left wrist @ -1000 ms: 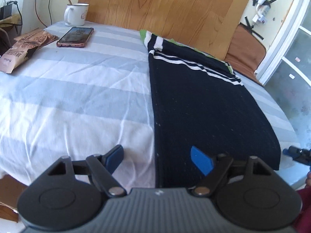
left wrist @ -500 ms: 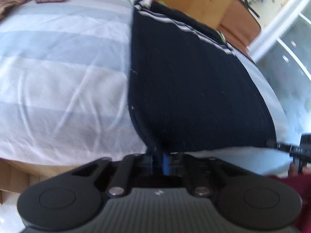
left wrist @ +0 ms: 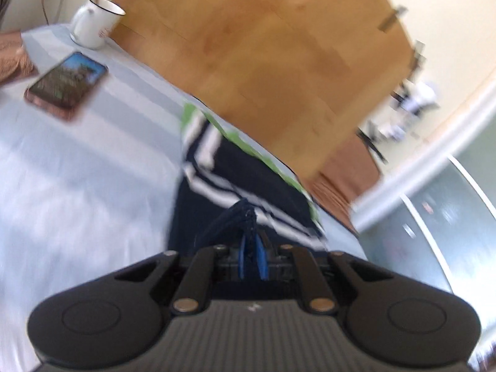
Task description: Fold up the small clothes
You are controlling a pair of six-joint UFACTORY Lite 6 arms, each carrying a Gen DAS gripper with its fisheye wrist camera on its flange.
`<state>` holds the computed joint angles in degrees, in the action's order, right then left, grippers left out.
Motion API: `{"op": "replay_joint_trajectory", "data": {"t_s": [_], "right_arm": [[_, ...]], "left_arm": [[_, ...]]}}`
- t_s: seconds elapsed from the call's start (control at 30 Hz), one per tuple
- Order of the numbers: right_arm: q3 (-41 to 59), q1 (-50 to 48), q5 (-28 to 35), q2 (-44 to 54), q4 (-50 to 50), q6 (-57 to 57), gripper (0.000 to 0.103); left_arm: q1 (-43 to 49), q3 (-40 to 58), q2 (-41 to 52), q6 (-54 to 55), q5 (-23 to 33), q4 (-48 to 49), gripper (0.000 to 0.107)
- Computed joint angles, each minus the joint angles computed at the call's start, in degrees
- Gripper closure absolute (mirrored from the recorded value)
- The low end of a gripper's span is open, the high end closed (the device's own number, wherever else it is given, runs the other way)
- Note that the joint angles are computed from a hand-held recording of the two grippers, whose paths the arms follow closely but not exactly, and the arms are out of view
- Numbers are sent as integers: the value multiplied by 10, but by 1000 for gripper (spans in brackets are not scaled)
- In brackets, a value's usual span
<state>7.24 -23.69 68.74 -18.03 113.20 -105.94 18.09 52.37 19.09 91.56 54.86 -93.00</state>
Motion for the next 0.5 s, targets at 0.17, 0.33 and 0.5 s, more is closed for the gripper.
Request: {"op": "replay_joint_trajectory", "data": {"t_s": [0.17, 0.33, 0.5], "right_arm": [[226, 162, -226, 226, 239, -53, 81], [182, 143, -227, 222, 276, -107, 48], [115, 109, -197, 197, 244, -103, 46]], "left_arm": [[-128, 159, 117, -6, -205, -164, 83], [-107, 128, 111, 49, -198, -172, 55], [-102, 114, 112, 74, -204, -138, 54]]}}
